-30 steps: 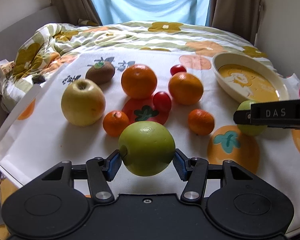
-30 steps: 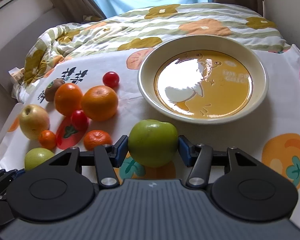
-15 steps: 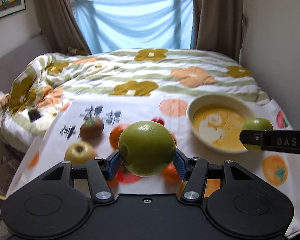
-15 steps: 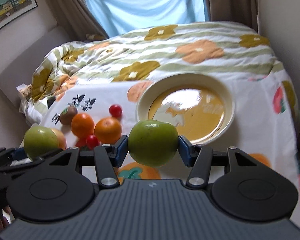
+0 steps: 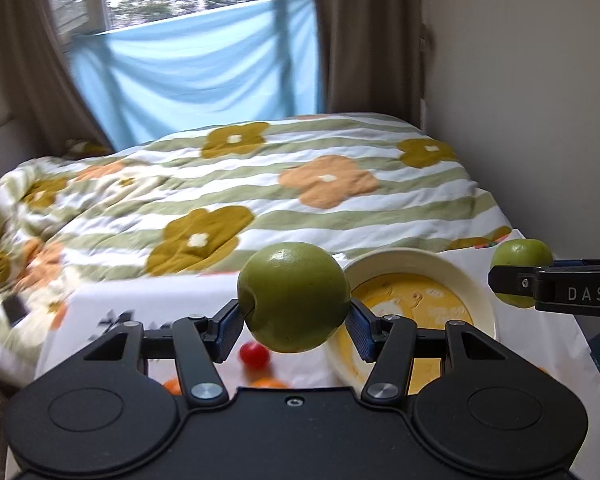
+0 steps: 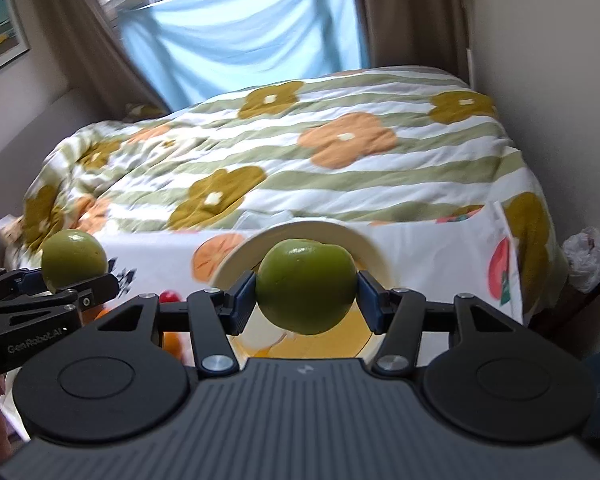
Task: Organize fruits
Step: 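Carry both green apples up and over to the cream bowl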
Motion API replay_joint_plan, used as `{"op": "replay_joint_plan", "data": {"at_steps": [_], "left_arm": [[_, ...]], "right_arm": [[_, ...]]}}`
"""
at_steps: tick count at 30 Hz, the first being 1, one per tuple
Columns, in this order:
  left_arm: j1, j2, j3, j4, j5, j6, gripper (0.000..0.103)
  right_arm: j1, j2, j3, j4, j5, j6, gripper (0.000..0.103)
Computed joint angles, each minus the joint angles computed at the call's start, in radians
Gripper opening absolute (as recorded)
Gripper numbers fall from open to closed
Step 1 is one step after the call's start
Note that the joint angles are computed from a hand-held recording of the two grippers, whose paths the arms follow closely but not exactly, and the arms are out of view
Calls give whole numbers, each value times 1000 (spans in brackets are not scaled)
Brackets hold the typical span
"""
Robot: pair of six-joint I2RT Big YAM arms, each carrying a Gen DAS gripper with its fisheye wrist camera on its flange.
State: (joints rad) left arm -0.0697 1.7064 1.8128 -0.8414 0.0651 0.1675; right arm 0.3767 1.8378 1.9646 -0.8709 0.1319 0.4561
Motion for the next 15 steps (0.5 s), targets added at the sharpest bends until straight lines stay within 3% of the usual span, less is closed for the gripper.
{"op": "replay_joint_plan", "data": {"at_steps": [10, 15], "left_arm": [[-42, 268, 319, -143, 58, 75, 60], [-63, 363, 424, -204, 74, 114, 60]], "right_arm": [[-50, 81, 87, -50, 43, 69, 68], [-65, 111, 114, -85, 62, 109, 68]]}}
